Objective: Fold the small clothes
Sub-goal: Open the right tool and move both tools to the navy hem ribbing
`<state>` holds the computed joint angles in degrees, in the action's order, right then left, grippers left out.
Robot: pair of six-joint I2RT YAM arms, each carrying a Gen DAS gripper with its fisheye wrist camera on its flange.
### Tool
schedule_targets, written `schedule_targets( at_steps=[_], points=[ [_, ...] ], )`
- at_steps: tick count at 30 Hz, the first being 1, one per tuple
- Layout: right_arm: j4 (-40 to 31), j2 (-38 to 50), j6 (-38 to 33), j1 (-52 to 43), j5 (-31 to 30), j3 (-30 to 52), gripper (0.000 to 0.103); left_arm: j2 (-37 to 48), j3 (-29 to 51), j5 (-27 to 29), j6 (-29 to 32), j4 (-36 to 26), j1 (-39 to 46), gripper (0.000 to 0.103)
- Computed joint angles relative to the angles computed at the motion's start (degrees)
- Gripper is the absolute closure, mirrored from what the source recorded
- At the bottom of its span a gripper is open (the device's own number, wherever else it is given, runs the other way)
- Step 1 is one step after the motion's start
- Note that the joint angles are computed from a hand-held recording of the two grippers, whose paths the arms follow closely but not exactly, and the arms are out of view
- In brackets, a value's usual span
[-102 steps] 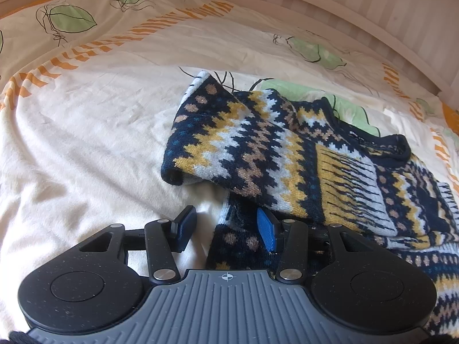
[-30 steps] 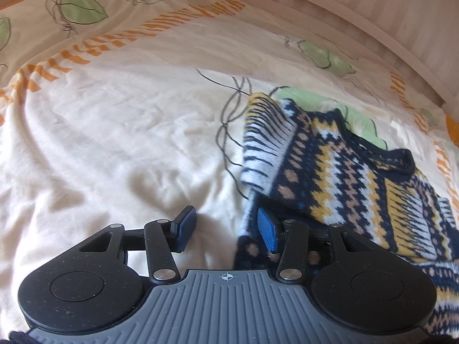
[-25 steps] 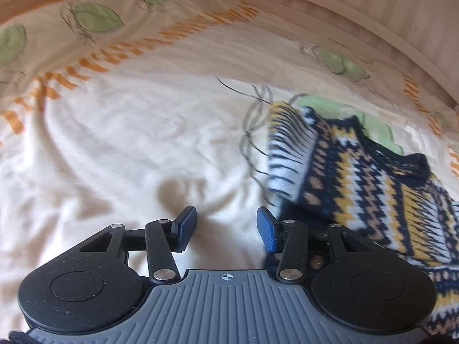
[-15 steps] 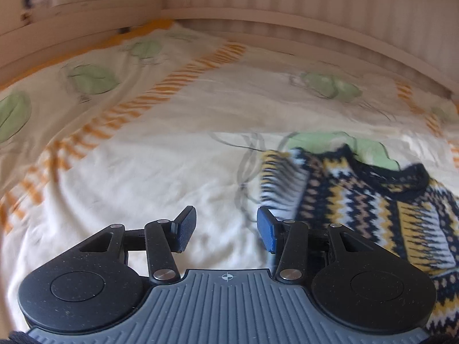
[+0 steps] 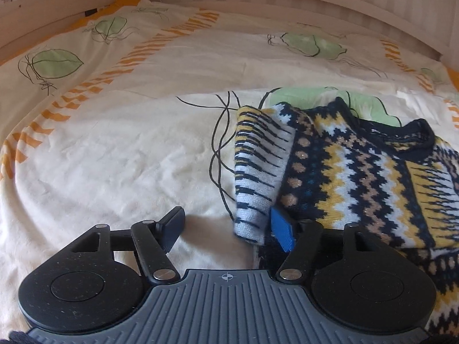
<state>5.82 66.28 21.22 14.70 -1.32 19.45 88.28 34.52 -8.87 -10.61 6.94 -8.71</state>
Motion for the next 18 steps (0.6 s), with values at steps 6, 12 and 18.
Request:
schedule_targets(
  at_steps=[6,12,18],
  points=[
    [3.08,0.18,0.3,-1.06,-0.86,-2.0,0.021,-0.28,-1.02,1.9,-1.51,1.26,1.64,0.027],
    [4.61,0.34,0.93,-1.87,-1.51,-2.85,0.02,0.12,-2.19,1.25,-1.24,3.87,1.26,0.023],
    [3.6,-6.9,3.55,3.47,9.73,-4.33,0.019,0.72,-5.06,1.33,-0.83,9.89,1.59,0.018]
  ],
)
